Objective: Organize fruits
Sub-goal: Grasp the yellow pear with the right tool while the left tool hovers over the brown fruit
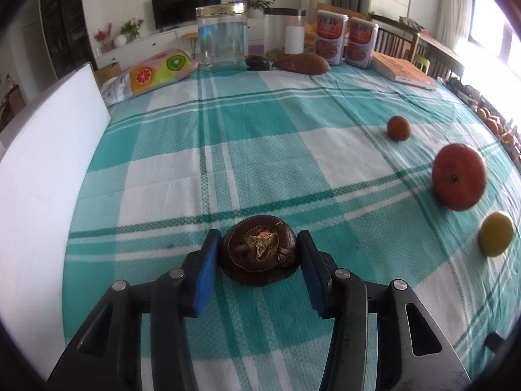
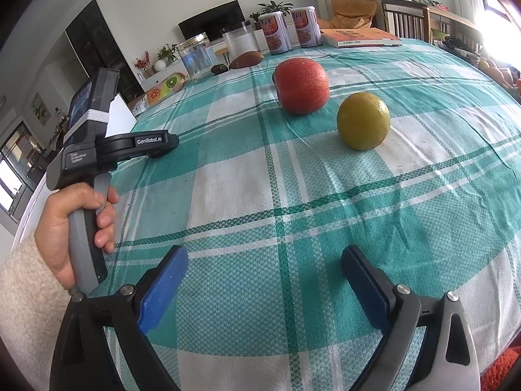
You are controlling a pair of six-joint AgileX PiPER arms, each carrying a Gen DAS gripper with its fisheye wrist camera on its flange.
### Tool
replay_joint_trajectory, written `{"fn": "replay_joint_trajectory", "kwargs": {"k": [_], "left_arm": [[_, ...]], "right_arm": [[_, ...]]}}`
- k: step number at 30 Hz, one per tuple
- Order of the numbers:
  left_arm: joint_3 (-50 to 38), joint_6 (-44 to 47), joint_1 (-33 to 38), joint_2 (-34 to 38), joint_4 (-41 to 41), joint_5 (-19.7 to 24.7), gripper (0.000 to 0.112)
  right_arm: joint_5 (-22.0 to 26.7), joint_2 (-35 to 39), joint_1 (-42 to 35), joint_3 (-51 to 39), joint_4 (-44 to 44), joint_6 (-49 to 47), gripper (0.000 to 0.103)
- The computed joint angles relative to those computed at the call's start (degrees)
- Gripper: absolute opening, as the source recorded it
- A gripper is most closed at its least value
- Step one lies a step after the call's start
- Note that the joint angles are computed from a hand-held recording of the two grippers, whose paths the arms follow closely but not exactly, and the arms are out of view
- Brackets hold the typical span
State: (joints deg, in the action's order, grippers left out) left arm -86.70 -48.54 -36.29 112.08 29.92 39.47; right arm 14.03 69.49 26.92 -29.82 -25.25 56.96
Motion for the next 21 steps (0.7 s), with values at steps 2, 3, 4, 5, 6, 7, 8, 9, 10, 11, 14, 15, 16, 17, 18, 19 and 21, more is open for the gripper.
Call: {"fn": "replay_joint_trajectory", "kwargs": {"k": [2, 3, 4, 5, 6, 7, 8, 9, 10, 11, 14, 15, 16, 17, 18, 19, 21], "left_arm": [[3.95, 0.14, -1.16, -3.38, -1.46, -0.85, 0.049], [6.03, -0.28, -1.73, -5.15, -2.14, -1.30, 0.049], [8.11, -0.88, -2.33, -6.91, -2.66, -1.72, 0.049], [9.92, -1.73, -3.00, -8.44, -2.95, -2.05, 0.049], [11.65, -2.39, -3.69, -9.90, -3.24, -2.31, 0.049], [13.08, -2.79, -4.34, -11.08, -3.44, -2.54, 0.049], [14.42, -3.45, -5.10, -12.16, -3.27, -2.67, 0.049], [15.63, -4.51, -5.98, -13.07, -2.63, -2.68, 0.049], [16.67, -5.62, -6.82, -13.77, -1.75, -2.65, 0.049], [17.48, -6.88, -7.60, -14.24, -0.64, -2.48, 0.049], [19.22, -9.97, -8.73, -14.55, 2.19, -2.60, 0.050], [19.37, -10.17, -8.56, -14.20, 2.23, -2.62, 0.051], [19.59, -10.27, -8.22, -13.87, 2.04, -3.02, 0.054], [20.86, -12.42, -8.35, -14.30, 3.92, -4.34, 0.057], [21.23, -14.25, -8.60, -14.27, 5.68, -4.55, 0.073], [21.24, -15.52, -8.89, -14.02, 6.80, -3.86, 0.090], [21.54, -17.34, -9.13, -13.41, 7.93, -3.39, 0.094]], "right_arm": [[-0.31, -0.05, -0.33, 0.09, 1.17, -1.20, 0.095], [-0.27, 0.00, -0.33, 0.04, 1.19, -1.26, 0.095], [-0.10, -0.03, -0.26, 0.02, 0.98, -1.12, 0.095], [0.07, 0.07, -0.12, -0.09, 0.59, -0.78, 0.095], [0.22, 0.13, 0.00, -0.14, 0.26, -0.49, 0.095], [0.32, 0.14, 0.07, -0.18, 0.13, -0.38, 0.095], [0.32, 0.14, 0.07, -0.18, 0.13, -0.38, 0.095], [0.40, 0.15, 0.11, -0.21, 0.10, -0.38, 0.095], [0.52, 0.15, 0.15, -0.25, -0.03, -0.30, 0.096], [0.71, 0.18, 0.27, -0.31, -0.44, 0.06, 0.096], [1.27, 0.38, 0.93, -0.48, -2.31, 1.99, 0.096], [1.39, 0.38, 1.02, -0.49, -2.56, 2.20, 0.096], [1.52, 0.38, 1.18, -0.49, -2.98, 2.63, 0.095], [1.58, 0.38, 1.20, -0.48, -3.05, 2.65, 0.096], [1.63, 0.42, 1.34, -0.48, -3.39, 3.02, 0.096], [1.65, 0.43, 1.36, -0.50, -3.42, 3.07, 0.096], [1.63, 0.45, 1.37, -0.50, -3.45, 3.12, 0.096]]}}
